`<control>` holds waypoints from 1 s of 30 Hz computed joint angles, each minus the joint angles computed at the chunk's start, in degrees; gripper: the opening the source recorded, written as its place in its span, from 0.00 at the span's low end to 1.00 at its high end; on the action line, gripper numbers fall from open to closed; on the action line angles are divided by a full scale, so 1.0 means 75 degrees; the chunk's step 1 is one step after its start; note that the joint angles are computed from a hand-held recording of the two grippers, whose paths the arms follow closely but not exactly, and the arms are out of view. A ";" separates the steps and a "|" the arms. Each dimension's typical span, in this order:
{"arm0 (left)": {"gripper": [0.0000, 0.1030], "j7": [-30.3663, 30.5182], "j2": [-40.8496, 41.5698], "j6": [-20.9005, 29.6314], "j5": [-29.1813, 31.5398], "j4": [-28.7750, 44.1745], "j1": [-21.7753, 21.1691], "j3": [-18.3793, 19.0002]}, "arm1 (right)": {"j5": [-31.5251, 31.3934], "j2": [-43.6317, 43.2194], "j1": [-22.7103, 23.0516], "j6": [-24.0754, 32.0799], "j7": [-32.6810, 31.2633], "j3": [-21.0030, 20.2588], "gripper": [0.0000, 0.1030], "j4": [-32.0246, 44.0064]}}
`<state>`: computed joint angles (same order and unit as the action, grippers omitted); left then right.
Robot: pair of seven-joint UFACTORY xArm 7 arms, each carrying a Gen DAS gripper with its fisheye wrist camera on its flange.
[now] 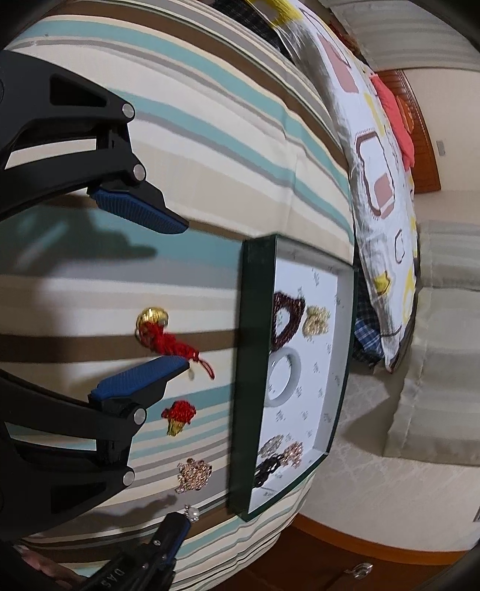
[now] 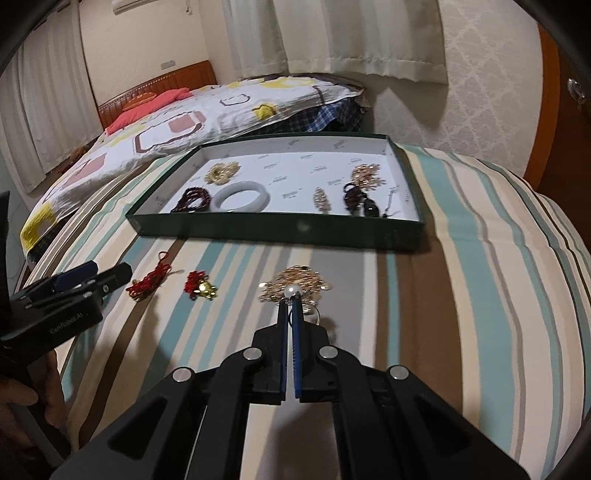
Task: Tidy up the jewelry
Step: 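Grasp the red tassel pendant with the left tool while the right tool holds the gold ring, then lower tassel and ring into the green box while both tools open to release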
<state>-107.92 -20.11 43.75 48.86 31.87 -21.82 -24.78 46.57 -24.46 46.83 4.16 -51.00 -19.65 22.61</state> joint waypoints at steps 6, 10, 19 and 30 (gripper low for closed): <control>0.47 0.0350 0.0487 -0.0516 0.0114 0.0199 0.0056 0.0252 | 0.0248 0.0067 0.0207 -0.0011 -0.0247 -0.0329 0.02 0.0085; 0.45 0.0438 0.0666 -0.0711 0.0151 0.0242 0.0071 0.0374 | 0.0598 0.0179 0.0307 0.0048 -0.0555 -0.0456 0.02 0.0177; 0.11 0.0802 0.0838 -0.1140 0.0365 0.0313 0.0114 0.0566 | 0.1476 0.0320 -0.0217 0.0308 -0.1247 0.0096 0.02 0.0297; 0.10 0.0565 0.0525 -0.0896 0.0491 0.0269 0.0132 0.0384 | 0.2644 0.0359 -0.0997 0.0545 -0.2139 0.0954 0.02 0.0450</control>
